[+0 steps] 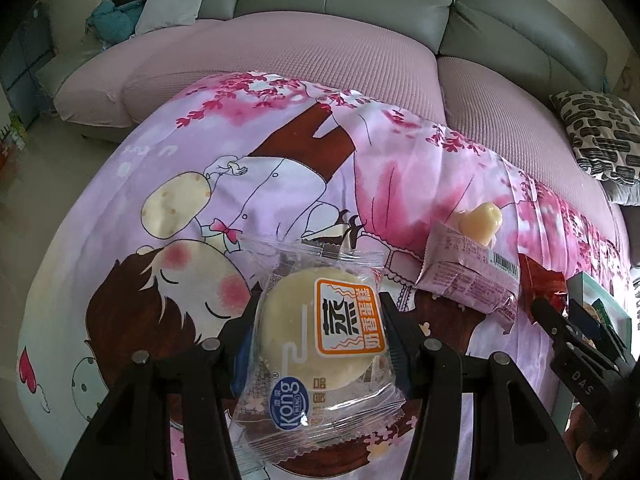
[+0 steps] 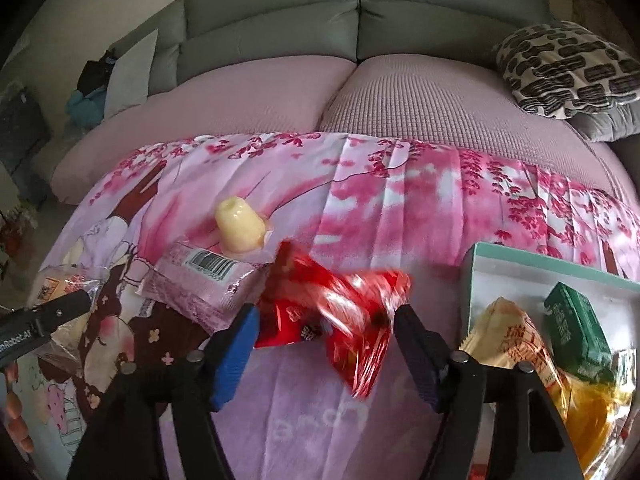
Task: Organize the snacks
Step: 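Close the right tool on the red candy bag while the left tool holds the pastry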
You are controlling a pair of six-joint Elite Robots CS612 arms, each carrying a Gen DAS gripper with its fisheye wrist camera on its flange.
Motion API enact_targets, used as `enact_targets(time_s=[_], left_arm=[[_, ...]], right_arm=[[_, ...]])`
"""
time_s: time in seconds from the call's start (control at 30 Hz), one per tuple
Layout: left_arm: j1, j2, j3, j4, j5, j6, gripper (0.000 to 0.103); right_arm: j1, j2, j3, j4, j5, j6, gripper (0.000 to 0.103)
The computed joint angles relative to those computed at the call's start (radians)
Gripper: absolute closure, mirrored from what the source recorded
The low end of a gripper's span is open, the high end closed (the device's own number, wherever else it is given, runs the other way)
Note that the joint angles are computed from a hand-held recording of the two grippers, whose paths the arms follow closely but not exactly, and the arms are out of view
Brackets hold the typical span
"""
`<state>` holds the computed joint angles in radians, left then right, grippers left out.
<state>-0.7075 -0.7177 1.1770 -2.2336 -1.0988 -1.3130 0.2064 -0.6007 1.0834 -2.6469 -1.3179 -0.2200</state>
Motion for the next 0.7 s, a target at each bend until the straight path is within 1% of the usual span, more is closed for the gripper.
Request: enact_targets(time_s=[0.1,0.3,0.4,0.43,0.47,0.53,0.57,0.63,0.7], left_arm=[[0.001,0.000,0.000,-0.004,0.002,-0.002,0.047],[0.002,0.004,-0.004,-0.008,-0.007,0.006,0.047],[0.004,0.010,-0.013,-0.002,-0.015,0.012,0.047],[0.004,0.012,-0.015,-0.003,-0.016,0.014,0.047],[0.004,0.013,-0.017,-0.003,-0.016,0.016,0.047],[0.004,0.015,-0.021,-0.001,-0.014,0.020,0.047],[0.004,0.016,-0.024,0.000,-0.013,0.022,0.047],[0.003,0.017,-0.025,-0.001,-0.013,0.026,0.047],[0.002,0.017,-0.028,0.003,-0.010,0.028,0.047]], right_arm=[[0.000,0.011,-0.022,0.033,0.010,-0.007,0.025],[-0.007,0.036,-0.066,0.072,0.051,0.075,0.025],[-0.005,0.039,-0.069,0.069,0.043,0.099,0.026],[-0.005,0.039,-0.068,0.063,0.046,0.110,0.028],[-0.005,0.038,-0.066,0.059,0.048,0.116,0.033],[-0.007,0.038,-0.063,0.053,0.049,0.131,0.036],[-0.007,0.036,-0.060,0.049,0.047,0.134,0.041],[-0.006,0.033,-0.052,0.041,0.038,0.136,0.042],[-0.005,0.027,-0.041,0.026,0.029,0.135,0.046]])
